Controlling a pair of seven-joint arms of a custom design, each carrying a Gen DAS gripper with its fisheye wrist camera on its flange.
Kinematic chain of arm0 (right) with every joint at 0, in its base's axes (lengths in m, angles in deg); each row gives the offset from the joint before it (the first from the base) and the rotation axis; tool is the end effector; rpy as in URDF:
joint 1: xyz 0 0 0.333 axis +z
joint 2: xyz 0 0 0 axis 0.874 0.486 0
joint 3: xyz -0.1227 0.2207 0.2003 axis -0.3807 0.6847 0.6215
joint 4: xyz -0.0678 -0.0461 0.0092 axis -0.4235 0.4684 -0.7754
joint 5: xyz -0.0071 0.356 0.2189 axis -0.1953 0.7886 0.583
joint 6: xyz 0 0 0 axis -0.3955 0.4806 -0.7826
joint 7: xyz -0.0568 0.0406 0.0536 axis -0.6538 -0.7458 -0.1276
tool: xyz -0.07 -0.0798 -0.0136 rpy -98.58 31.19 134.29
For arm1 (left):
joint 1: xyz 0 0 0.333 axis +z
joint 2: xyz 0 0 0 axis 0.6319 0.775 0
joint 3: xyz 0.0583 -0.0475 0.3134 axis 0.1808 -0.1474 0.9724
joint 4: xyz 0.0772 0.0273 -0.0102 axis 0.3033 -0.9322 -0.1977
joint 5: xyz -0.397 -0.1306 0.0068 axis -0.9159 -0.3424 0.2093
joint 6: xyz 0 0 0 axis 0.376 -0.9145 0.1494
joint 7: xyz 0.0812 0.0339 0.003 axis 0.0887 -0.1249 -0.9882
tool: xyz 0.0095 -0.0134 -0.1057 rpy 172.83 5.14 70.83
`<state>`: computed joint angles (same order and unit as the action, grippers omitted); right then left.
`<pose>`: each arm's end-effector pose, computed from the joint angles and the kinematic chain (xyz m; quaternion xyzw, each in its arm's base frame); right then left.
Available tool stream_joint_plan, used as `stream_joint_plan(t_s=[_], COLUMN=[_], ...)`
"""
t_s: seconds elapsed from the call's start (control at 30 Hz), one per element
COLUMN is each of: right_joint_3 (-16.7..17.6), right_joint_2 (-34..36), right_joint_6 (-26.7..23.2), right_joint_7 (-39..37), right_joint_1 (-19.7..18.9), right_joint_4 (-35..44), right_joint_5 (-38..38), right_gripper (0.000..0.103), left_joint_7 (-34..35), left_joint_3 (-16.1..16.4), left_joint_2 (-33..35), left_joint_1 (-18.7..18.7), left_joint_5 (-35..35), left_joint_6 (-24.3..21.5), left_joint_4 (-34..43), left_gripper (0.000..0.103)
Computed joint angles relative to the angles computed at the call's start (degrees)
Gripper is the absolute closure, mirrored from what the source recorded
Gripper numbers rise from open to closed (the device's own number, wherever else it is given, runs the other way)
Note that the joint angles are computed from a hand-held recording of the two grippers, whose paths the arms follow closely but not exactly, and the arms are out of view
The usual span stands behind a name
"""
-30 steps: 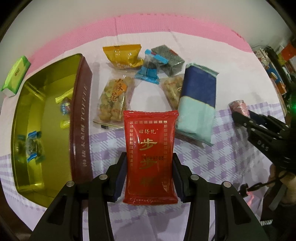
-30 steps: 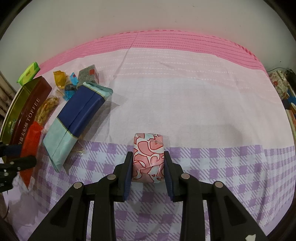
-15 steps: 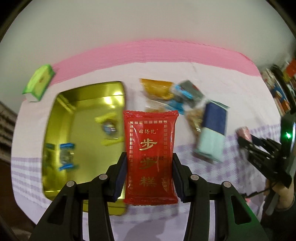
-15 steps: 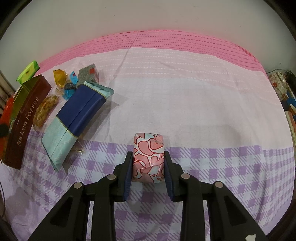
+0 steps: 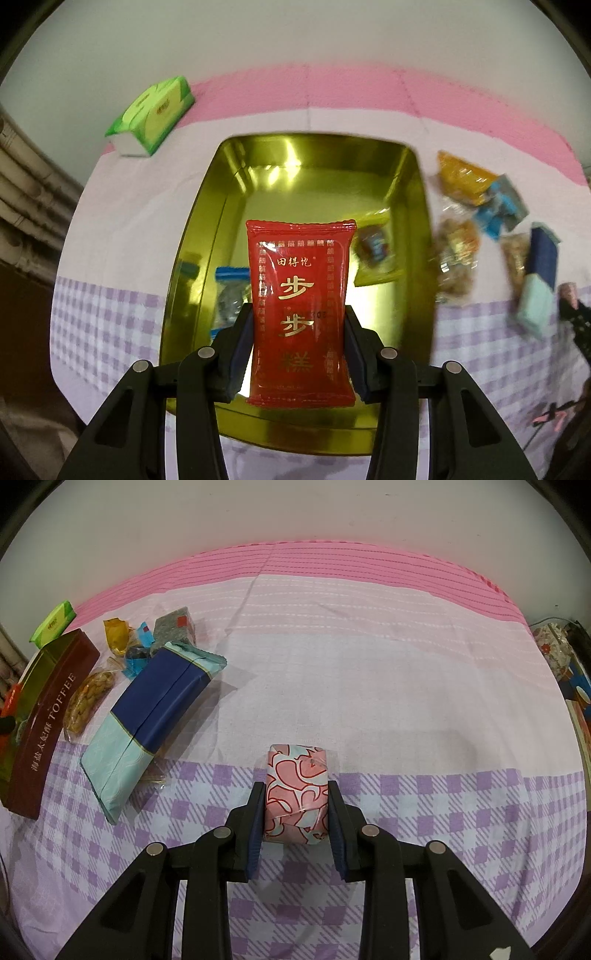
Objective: Organize snacks
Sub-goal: 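Carry the red packet into the gold tin with the left gripper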
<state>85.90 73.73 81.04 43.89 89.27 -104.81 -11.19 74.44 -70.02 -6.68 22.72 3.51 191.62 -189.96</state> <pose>0.6194 0.3844 0.4440 -0.7809 0.5834 -0.1364 0.1765 0.5649 -0.2755 0.4724 -0.8341 0.5208 -0.0404 0.1770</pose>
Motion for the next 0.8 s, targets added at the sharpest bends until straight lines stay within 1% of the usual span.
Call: stream_joint_plan(t_s=[0.3, 0.47, 0.63, 0.8], right_joint_3=[-0.15, -0.24, -0.14, -0.15], right_joint_2=[0.68, 0.79, 1.07, 1.32], right_joint_6=[-1.74, -2.42, -3.08, -3.87], right_joint_7=[0.46, 0.91, 0.74, 0.79], right_joint_1=[0.31, 0.52, 0.47, 0.46], right_joint_4=[1.38, 1.71, 2.27, 2.87], right_joint_5=[-0.24, -0.57, -0.38, -0.08], right_gripper=[0.073, 0.073, 0.073, 0.073], left_joint_7=[1.40, 2.20, 2.39, 1.63], left_joint_3=[0.06, 0.13, -0.02, -0.06], left_joint_2=[0.09, -0.25, -0.11, -0.08], left_joint_1=[0.46, 0.75, 0.58, 0.36], left_joint_5=[-1.51, -2.17, -2.16, -1.88], left_joint_6=[1.54, 3.18, 3.09, 3.93], left_joint_4=[-3.14, -4.97, -5.44, -6.27], left_gripper=[0.057, 0.057, 0.057, 0.057])
